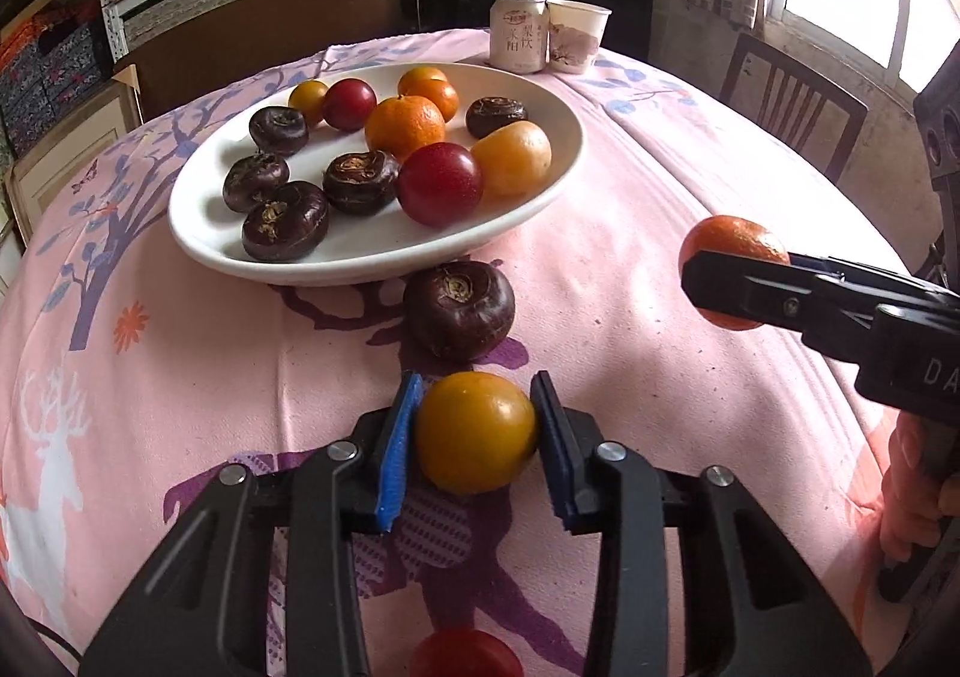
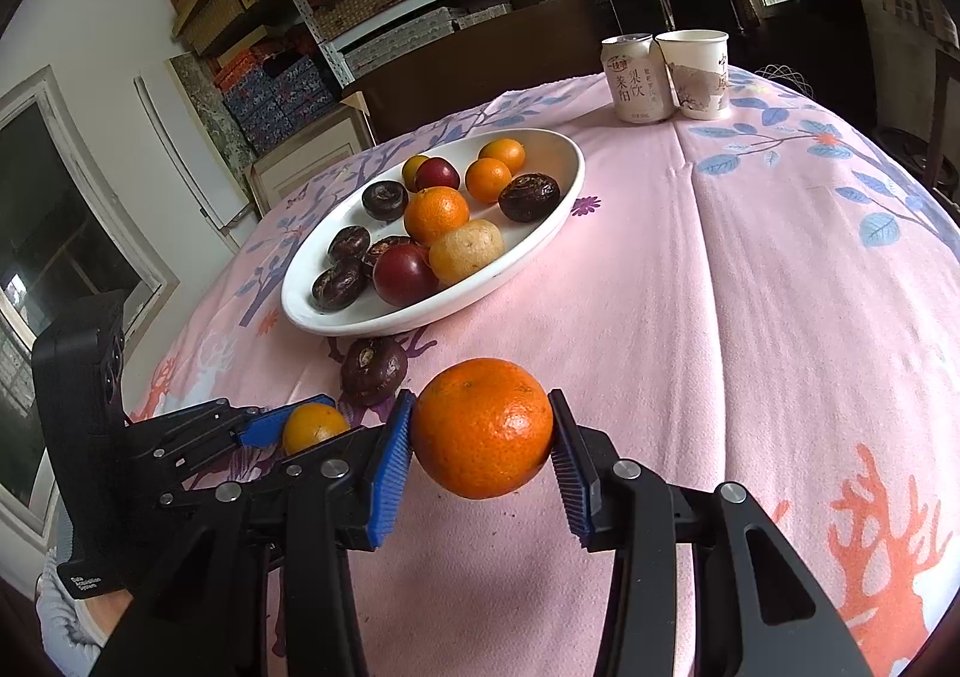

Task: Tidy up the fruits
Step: 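Carry the yellow citrus and orange onto the white plate and open both tools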

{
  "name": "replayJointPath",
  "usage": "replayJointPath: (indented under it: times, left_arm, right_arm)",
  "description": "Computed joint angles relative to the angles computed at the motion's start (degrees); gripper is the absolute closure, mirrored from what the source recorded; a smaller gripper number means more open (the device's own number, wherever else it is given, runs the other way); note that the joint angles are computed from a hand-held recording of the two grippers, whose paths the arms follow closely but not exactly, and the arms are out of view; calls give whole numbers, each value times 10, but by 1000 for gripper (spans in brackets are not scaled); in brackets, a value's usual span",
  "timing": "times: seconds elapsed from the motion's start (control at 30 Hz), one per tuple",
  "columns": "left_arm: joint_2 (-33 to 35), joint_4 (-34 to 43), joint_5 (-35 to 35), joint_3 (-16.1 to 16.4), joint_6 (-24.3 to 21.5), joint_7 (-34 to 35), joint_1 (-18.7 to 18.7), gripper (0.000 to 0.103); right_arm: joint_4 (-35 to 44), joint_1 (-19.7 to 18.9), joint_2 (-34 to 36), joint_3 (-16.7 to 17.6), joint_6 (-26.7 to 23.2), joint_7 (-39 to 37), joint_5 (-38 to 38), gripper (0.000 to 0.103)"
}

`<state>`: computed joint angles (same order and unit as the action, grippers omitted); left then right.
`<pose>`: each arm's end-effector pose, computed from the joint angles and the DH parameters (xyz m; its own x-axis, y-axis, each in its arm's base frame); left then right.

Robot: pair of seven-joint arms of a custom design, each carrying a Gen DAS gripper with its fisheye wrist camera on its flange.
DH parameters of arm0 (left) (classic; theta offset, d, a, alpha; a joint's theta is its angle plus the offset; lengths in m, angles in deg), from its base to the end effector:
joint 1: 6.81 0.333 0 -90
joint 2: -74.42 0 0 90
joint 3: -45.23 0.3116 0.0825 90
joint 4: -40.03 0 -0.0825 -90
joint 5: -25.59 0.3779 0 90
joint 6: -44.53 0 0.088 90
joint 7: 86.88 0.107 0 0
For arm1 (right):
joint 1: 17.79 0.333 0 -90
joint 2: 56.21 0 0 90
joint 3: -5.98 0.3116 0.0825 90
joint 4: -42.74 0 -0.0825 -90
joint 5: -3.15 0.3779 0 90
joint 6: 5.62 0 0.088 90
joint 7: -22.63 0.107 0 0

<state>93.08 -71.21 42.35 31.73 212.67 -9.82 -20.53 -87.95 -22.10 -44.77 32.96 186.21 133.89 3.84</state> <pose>0.5788 -0.3043 0.3977 -0.4553 -0.8903 -0.0096 -0.6879 0.3586 -0.6310 0.5367 0.2127 0.3842 0.1197 -0.9210 -0.3708 -0.7059 0.1837 -0.6841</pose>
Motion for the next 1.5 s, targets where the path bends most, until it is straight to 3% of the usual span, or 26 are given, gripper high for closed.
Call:
replayJointPath:
  times: [0.17,0.27,0.37,0.47,0.57,0.67,0.73,0.83,0.87,0.97,1.03,1.13,1.17,1.2,1.23,1.27,1.4,1.5]
  left_arm:
    - [-11,-20,-40,-25,12,29,27,66]
    - [-24,-33,-24,4,27,-13,11,66]
    - [-40,-51,-32,6,59,-32,21,66]
    - [-55,-62,-31,10,83,-53,28,66]
    - [-53,-43,-17,21,81,-73,24,66]
    - [-35,4,5,38,60,-95,13,66]
    - [-14,47,20,48,47,-112,5,66]
    - [26,119,48,72,28,-149,-15,66]
    - [41,142,56,78,24,-160,-20,66]
    - [90,218,70,85,4,-177,-28,65]
    - [123,261,61,69,-9,-166,-19,61]
    - [160,301,49,56,-26,-146,-14,51]
    - [166,308,52,59,-37,-140,-16,47]
    - [167,307,57,72,-38,-150,-24,35]
    - [166,301,60,81,-33,-163,-27,27]
    - [164,296,56,78,-28,-166,-21,27]
    - [144,259,19,48,-4,-158,13,26]
    - [112,209,37,83,27,-198,-6,10]
  right_arm:
    - [3,-11,5,10,-5,1,-1,59]
    - [5,-18,8,18,-7,-4,5,59]
    - [0,-24,7,24,7,-3,4,59]
    - [-9,-8,0,6,27,9,-9,59]
    - [-12,-1,-4,-5,47,31,-35,59]
    - [14,-38,5,19,39,72,-110,59]
    - [49,5,10,-23,7,57,-103,59]
    - [116,136,33,-152,-27,10,-52,59]
    - [140,154,48,-172,-37,5,-41,59]
    - [207,152,97,-173,-61,-10,-16,59]
    - [240,143,129,-162,-58,-21,2,59]
    - [269,60,171,-65,-51,-66,17,58]
    - [271,48,178,-50,-46,-77,21,57]
    - [269,51,177,-53,-42,-83,28,40]
    - [265,67,173,-70,-35,-85,39,33]
    - [261,78,169,-81,-28,-89,48,33]
    - [242,63,159,-60,-11,-116,75,33]
    - [221,56,148,-54,-5,-125,99,33]
